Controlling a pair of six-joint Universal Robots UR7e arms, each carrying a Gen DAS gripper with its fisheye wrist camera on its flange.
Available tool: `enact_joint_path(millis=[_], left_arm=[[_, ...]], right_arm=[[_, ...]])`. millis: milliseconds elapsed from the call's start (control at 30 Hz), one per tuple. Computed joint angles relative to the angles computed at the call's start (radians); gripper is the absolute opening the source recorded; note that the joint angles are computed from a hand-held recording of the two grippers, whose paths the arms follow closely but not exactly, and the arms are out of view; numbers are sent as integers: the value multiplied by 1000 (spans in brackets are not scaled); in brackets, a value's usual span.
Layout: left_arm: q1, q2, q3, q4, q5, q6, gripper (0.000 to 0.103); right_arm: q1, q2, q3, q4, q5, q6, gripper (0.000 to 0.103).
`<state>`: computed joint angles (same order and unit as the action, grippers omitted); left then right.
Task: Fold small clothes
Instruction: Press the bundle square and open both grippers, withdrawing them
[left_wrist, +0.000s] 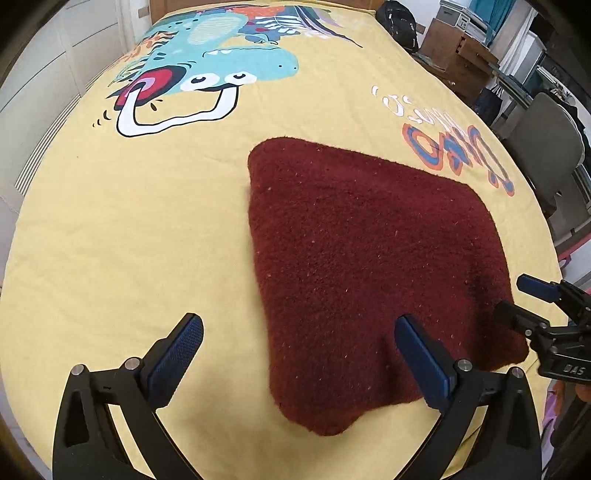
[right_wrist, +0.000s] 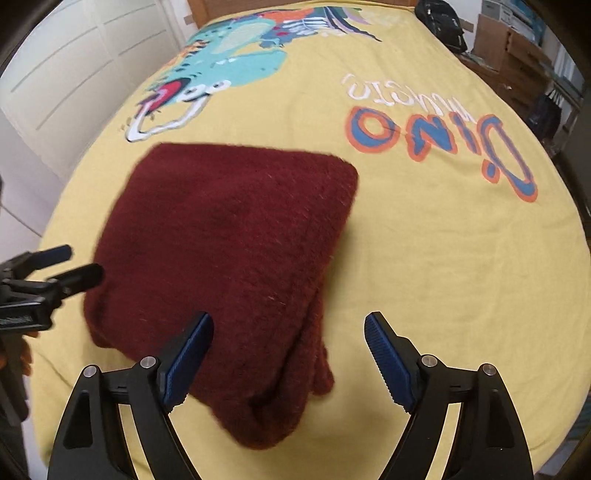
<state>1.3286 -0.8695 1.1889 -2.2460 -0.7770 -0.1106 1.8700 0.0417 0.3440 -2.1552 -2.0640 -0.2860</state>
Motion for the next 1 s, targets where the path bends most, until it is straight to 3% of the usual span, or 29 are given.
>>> enact_joint_path(millis=[133, 200, 233, 333, 667, 1000], left_arm=[[10, -10, 34, -33, 16, 10, 102], [21, -1, 31, -35, 15, 15, 102], [26, 3, 27, -26, 13, 14, 102], [36, 11, 40, -59, 26, 47, 103], [20, -10, 92, -125, 56, 77, 102], [-79, -159, 234, -154, 192, 1, 102]], right_arm=[[-16, 19, -18, -35, -31, -7, 86], [-30, 37, -56, 1, -22, 4, 92], [-36, 48, -73, 5, -32, 5, 103], [-58, 45, -61, 1, -3, 23, 103], [-38, -91, 182, -156, 16, 23, 103], [22, -337, 538, -417, -9, -44, 103]])
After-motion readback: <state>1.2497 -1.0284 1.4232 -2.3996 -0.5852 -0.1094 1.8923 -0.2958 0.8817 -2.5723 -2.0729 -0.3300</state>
